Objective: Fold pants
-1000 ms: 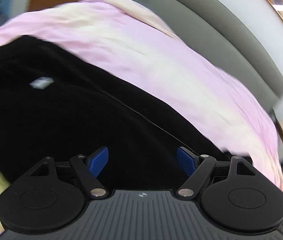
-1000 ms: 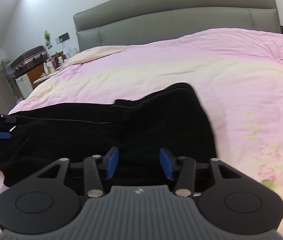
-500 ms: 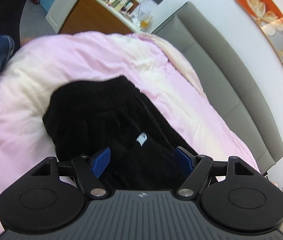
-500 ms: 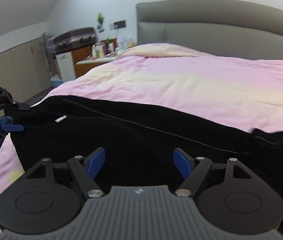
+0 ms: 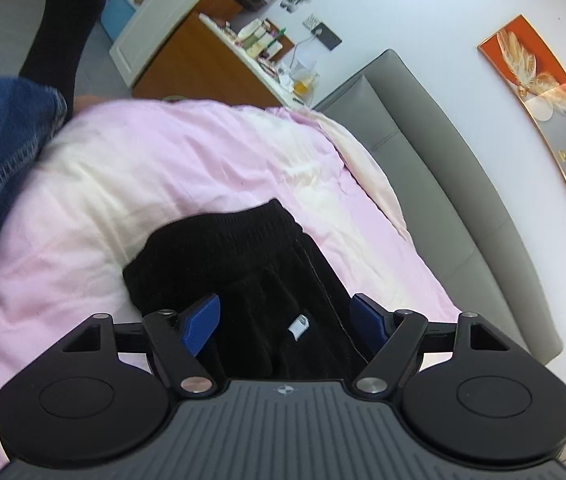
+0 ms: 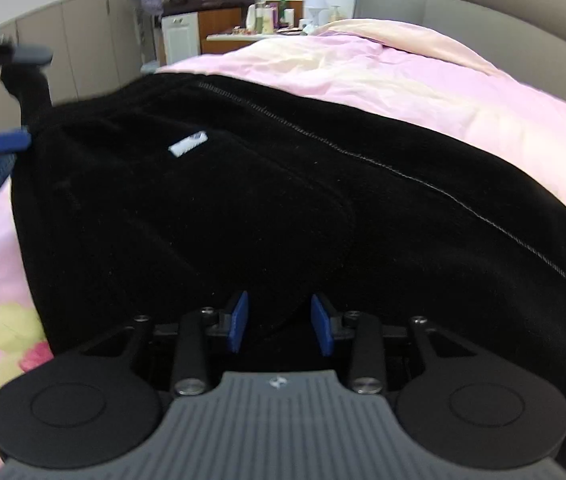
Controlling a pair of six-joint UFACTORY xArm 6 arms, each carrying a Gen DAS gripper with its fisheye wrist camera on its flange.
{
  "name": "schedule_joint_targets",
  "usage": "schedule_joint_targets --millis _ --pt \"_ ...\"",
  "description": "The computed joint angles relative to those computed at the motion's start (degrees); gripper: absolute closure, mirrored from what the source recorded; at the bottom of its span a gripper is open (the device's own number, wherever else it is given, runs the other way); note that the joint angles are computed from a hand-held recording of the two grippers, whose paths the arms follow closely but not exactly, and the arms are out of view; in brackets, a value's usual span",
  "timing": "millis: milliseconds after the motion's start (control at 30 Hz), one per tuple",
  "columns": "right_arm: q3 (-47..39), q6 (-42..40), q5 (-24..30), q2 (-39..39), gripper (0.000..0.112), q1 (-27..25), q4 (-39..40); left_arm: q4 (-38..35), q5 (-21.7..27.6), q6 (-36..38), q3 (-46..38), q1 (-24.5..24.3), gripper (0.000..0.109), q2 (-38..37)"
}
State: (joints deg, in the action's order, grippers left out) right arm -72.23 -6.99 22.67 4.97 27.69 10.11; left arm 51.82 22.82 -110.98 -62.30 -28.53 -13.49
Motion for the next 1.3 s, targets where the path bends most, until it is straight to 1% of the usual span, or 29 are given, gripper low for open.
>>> schedule_joint_targets --millis 67,100,133,167,200,233,267,300,333,367,400,433,500,567,600,633,667,733,800,833,867,900,967,1033,1133,1167,1233,1300 --pt "0.7 -2.9 0.2 -0.7 0.079 -0.6 5.9 -1.3 1.8 1.8 -0.4 -0.7 0.018 0.2" --pt "1.2 -4.3 0.0 -1.1 0.079 -0.8 8.1 -2.7 1.6 3.2 -0.4 -0.4 0.018 0.6" --pt "1.6 -5.6 -0.2 -1.4 0.079 -0.8 9.7 -3.2 1.6 4.0 -0.4 -0.3 0.018 0.9" --pt "1.9 -6.5 -0.3 -1.7 0.079 -0.9 10.6 -2.8 2.5 3.9 -0.6 -0.6 0.018 1.0" --pt "2.2 -6.8 -0.5 -1.9 0.078 -0.9 11.0 -2.0 3.4 3.1 -0.6 -0.8 0.023 1.0" --pt "2.4 -6.7 -0.5 -2.1 0.078 -0.9 10.9 -0.8 4.6 1.3 -0.7 -1.2 0.026 0.6" --pt "2.5 -6.4 -0.5 -2.2 0.078 -0.8 10.7 1.9 6.0 -1.9 -0.4 -1.7 0.025 -0.1" --pt "2.6 -5.9 -0.6 -2.4 0.078 -0.8 10.4 4.5 8.3 -4.8 -0.4 -2.4 0.019 -0.7" --pt "3.0 -5.9 -0.7 -2.7 0.078 -0.9 10.5 6.2 10.6 -6.3 -0.4 -3.1 0.017 -1.1" --pt "3.1 -5.6 -0.8 -2.9 0.078 -0.8 10.4 6.2 11.7 -6.3 -0.5 -3.2 0.015 -1.2" --pt "3.2 -5.6 -0.9 -2.9 0.078 -0.8 10.5 4.1 11.2 -4.8 -0.3 -2.6 0.015 -1.1" --pt "3.0 -5.6 -0.9 -2.7 0.078 -0.8 10.6 2.0 8.9 -3.9 0.5 -1.4 0.015 -1.0" --pt "2.8 -5.2 -1.0 -2.4 0.078 -0.8 10.6 -5.1 2.5 -1.2 2.6 1.5 0.015 -0.1" --pt "2.5 -4.2 -0.9 -2.2 0.078 -0.7 9.8 -14.3 -3.1 3.7 4.0 3.7 0.015 2.0" --pt "2.4 -3.7 -0.9 -2.1 0.078 -0.7 9.4 -16.9 -5.4 4.4 4.5 4.5 0.015 3.1" --pt "2.4 -3.3 -0.8 -2.1 0.078 -0.7 8.9 -17.3 -8.2 3.4 5.0 5.4 0.015 4.2" --pt "2.3 -2.9 -0.8 -2.1 0.078 -0.7 8.6 -15.5 -10.2 1.3 5.1 6.3 0.020 5.1" --pt "2.4 -2.6 -0.6 -2.3 0.078 -0.7 8.3 -14.4 -10.6 0.0 4.6 7.0 0.029 6.0" --pt "2.8 -3.1 -0.5 -2.9 0.076 -0.7 9.1 -10.5 -8.7 -3.7 4.1 6.4 0.048 5.6" --pt "3.0 -3.8 -0.1 -3.3 0.073 -0.8 9.9 -7.6 -6.9 -5.2 3.4 5.7 0.052 5.3" --pt "3.3 -4.9 0.1 -3.7 0.072 -0.9 10.9 -5.6 -4.3 -4.4 2.1 4.5 0.059 5.1" --pt "3.8 -5.7 0.0 -4.2 0.072 -0.9 11.5 -4.3 -1.9 -2.3 0.7 3.5 0.065 5.1" --pt "4.8 -7.2 0.0 -5.0 0.072 -1.1 12.3 -2.2 2.2 3.3 -3.2 1.3 0.068 5.8" --pt "5.8 -8.1 0.1 -6.3 0.072 -1.3 12.4 1.2 5.7 8.9 -7.9 -1.1 0.068 7.2" --pt "8.6 -9.6 -0.7 -9.6 0.073 -2.3 16.6 6.1 11.4 17.9 -16.4 -6.0 0.068 11.2" --pt "9.8 -8.8 -1.3 -11.0 0.072 -2.9 17.3 6.9 13.0 22.2 -19.9 -7.7 0.068 13.3" --pt "12.7 -5.7 -2.9 -14.0 0.072 -4.5 17.7 7.6 14.4 30.2 -26.0 -10.3 0.068 17.7" --pt "15.6 -2.7 -4.3 -16.9 0.072 -6.6 18.1 6.6 14.9 38.0 -31.6 -12.6 0.068 22.2"
